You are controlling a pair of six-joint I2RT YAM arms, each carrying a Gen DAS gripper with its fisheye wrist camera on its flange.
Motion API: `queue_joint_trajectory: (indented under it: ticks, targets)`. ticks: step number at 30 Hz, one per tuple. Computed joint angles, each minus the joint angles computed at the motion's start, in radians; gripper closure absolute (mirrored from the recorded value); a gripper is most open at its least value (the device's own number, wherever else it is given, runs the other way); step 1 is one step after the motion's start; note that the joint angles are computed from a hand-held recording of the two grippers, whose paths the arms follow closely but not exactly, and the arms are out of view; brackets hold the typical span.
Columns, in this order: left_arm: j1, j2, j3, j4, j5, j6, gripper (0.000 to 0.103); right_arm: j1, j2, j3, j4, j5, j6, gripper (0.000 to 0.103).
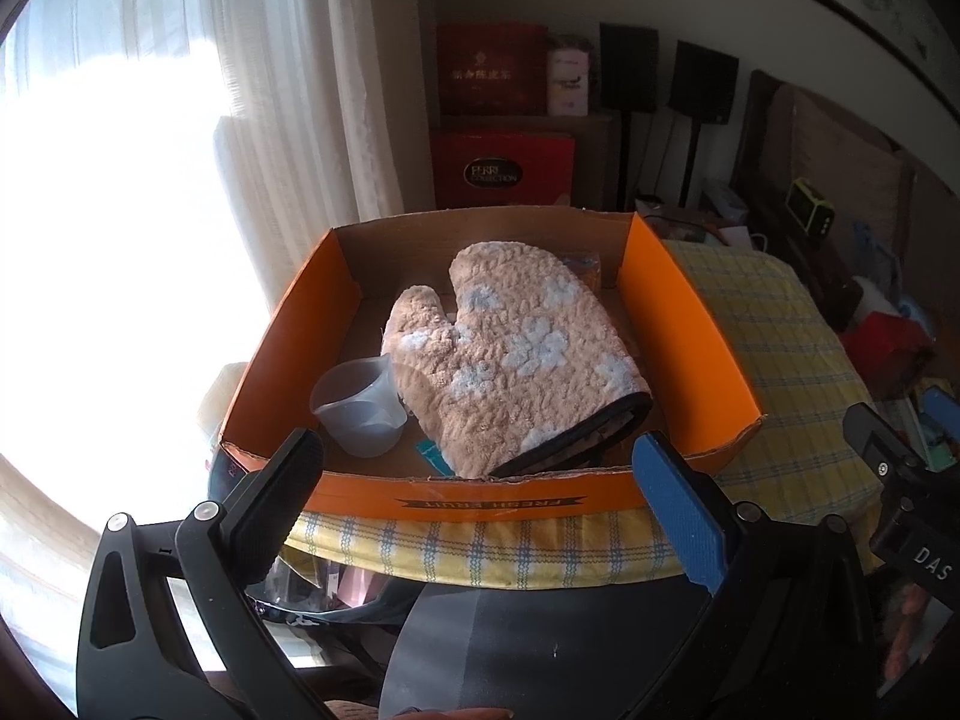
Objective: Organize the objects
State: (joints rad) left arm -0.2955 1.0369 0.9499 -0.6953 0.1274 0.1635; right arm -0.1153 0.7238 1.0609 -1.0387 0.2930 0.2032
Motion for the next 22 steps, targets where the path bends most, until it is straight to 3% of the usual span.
queue_joint_trajectory:
  ticks: [22]
  targets:
    - [0.004,0.002,0.006,0.008,-0.003,-0.009,0.000,0.012,-0.001,-0.007,-0.001,-0.001,0.006,0.001]
